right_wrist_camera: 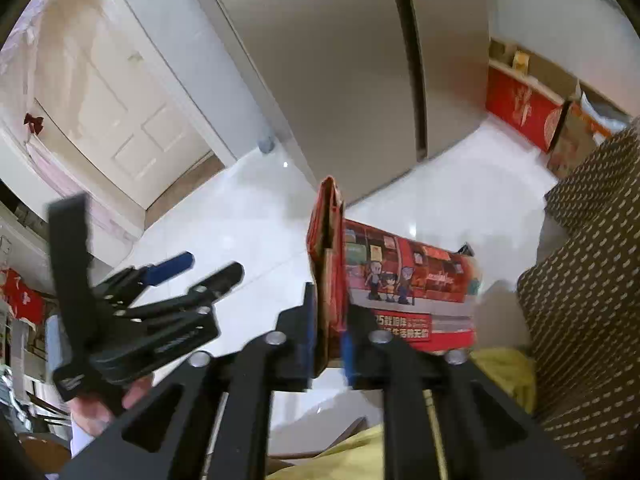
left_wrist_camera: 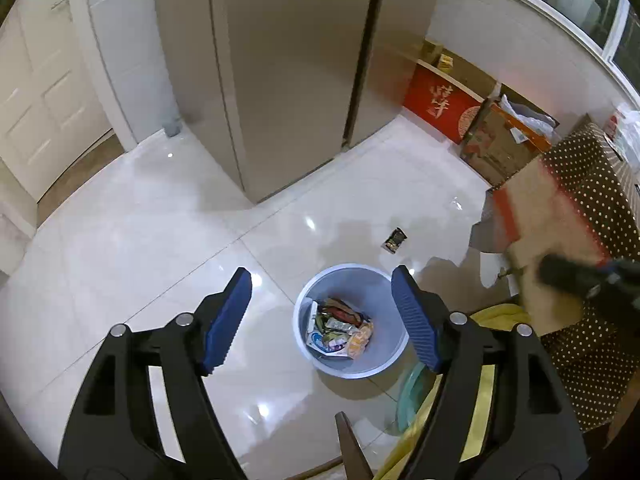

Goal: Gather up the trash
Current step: 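Open both tools over the bin to drop the box and wrapper, then move both open tools back over the table toward the remaining items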

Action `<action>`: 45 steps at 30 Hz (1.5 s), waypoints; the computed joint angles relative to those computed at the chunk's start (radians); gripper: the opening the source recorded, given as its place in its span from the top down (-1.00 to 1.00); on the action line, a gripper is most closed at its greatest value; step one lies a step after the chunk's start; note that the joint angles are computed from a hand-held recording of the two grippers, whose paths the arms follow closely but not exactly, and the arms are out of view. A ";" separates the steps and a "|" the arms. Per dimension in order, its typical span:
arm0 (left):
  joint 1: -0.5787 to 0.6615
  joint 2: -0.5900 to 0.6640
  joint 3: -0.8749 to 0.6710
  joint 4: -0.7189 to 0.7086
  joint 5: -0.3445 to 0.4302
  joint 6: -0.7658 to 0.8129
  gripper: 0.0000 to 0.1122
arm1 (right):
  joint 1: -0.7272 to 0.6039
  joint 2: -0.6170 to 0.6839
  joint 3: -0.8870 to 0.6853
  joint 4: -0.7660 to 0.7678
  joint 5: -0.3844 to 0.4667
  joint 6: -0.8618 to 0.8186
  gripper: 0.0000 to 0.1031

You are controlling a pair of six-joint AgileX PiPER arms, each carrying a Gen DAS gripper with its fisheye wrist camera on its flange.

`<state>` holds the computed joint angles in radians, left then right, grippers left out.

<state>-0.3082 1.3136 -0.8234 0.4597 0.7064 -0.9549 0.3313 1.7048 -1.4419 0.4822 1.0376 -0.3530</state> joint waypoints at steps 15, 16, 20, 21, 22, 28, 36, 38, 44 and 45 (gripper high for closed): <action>-0.073 0.004 -0.039 0.066 0.082 -0.074 -0.38 | -0.013 -0.002 0.003 -0.060 0.005 0.050 -0.37; -0.067 -0.001 -0.040 0.059 0.075 -0.057 -0.39 | -0.024 -0.009 0.002 -0.056 0.009 0.043 -0.37; -0.125 0.015 -0.091 0.089 0.091 -0.071 -0.42 | -0.091 -0.058 -0.004 -0.032 0.025 0.011 -0.37; -0.141 0.026 -0.112 0.096 0.099 -0.075 -0.42 | -0.108 -0.069 -0.005 -0.023 0.029 0.003 -0.37; -0.150 0.031 -0.127 0.096 0.101 -0.073 -0.42 | -0.142 -0.088 -0.010 -0.003 0.040 -0.016 -0.37; -0.225 0.087 -0.276 0.113 0.115 -0.041 -0.50 | -0.312 -0.155 -0.043 0.059 0.065 -0.086 -0.45; -0.329 0.255 -0.533 0.116 0.117 0.027 -0.54 | -0.586 -0.115 -0.133 0.086 0.102 -0.138 -0.50; -0.353 0.327 -0.632 0.101 0.132 0.068 -0.54 | -0.655 -0.091 -0.163 0.078 0.108 -0.141 -0.54; -0.400 0.512 -0.899 0.017 0.169 0.189 -0.55 | -0.820 0.004 -0.272 0.028 0.102 -0.146 -0.66; -0.405 0.544 -0.948 0.004 0.179 0.209 -0.56 | -0.837 0.023 -0.295 0.011 0.097 -0.137 -0.67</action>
